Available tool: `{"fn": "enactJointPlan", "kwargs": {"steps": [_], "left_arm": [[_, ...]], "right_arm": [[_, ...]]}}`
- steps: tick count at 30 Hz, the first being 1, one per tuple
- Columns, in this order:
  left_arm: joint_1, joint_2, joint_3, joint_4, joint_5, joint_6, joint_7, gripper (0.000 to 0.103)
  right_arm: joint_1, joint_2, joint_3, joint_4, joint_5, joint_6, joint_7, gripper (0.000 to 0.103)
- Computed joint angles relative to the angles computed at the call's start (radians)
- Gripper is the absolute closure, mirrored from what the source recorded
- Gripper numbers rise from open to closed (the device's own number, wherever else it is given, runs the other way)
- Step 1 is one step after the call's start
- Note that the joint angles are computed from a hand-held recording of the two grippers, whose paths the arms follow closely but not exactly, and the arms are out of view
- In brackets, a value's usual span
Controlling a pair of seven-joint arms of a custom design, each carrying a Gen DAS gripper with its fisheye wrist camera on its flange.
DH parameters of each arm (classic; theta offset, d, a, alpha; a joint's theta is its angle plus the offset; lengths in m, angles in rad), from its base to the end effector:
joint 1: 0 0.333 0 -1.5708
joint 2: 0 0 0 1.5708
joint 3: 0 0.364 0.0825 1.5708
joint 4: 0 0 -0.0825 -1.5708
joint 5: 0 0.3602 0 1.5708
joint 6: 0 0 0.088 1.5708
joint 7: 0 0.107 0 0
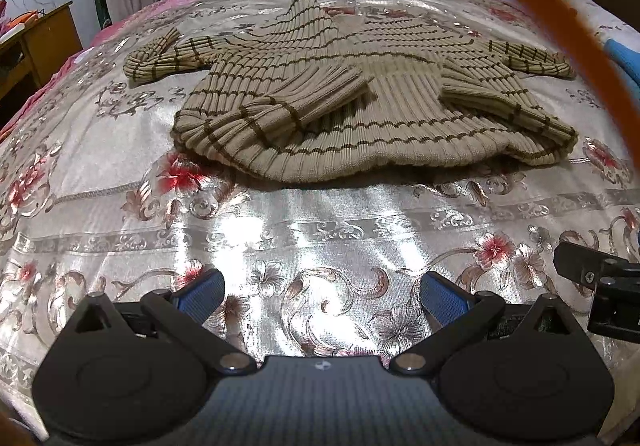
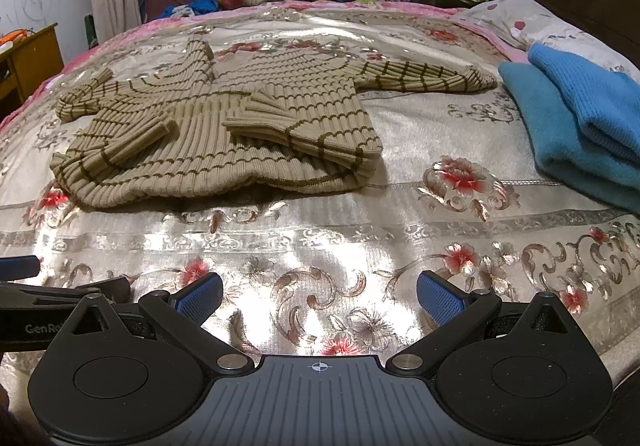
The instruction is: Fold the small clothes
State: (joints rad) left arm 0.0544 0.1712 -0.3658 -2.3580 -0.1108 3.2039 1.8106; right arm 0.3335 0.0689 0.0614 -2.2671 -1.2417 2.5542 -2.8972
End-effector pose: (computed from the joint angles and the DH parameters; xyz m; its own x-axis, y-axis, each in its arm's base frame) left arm 0.5309 -0.1523 0.4068 -0.3912 -0.9199 -0.0263 -0.7052 0.3180 -0.6337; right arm 0.4814 0.2145 0.4084 -0.4074 -0.9131 0.0161 -0.6512 0.2781 -0.7061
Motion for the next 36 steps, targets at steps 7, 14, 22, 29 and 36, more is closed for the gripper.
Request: {"fn": "enactJointPlan", "kwargs": {"steps": [7, 14, 22, 29, 36], "left_arm": [[0.044, 0.008, -0.047, 0.012, -0.04, -0.026, 0.021, 0.0], [0.092, 0.018, -0.105, 0.037, -0.178, -0.08, 0.112, 0.0], [0.048, 0.016, -0.069, 0.044, -0.253, -0.092, 0.175, 0.0], [0.041, 0.017, -0.071, 0.05, -0.345, -0.096, 0.256, 0.0], [0.02, 0.008, -0.058, 0.048, -0.396, -0.09, 0.311, 0.0]], "right_arm": [[0.0, 0.002, -0.001, 0.0, 0.002, 0.004, -0.001, 0.0], [-0.001, 0.004, -0.003, 0.001, 0.007, 0.01, -0.007, 0.0], [0.0, 0.007, -0.004, 0.006, 0.011, 0.014, -0.018, 0.0], [0.0, 0.008, -0.006, 0.008, 0.015, 0.02, -0.024, 0.0], [0.0, 0.008, -0.006, 0.009, 0.013, 0.022, -0.024, 0.0]]}}
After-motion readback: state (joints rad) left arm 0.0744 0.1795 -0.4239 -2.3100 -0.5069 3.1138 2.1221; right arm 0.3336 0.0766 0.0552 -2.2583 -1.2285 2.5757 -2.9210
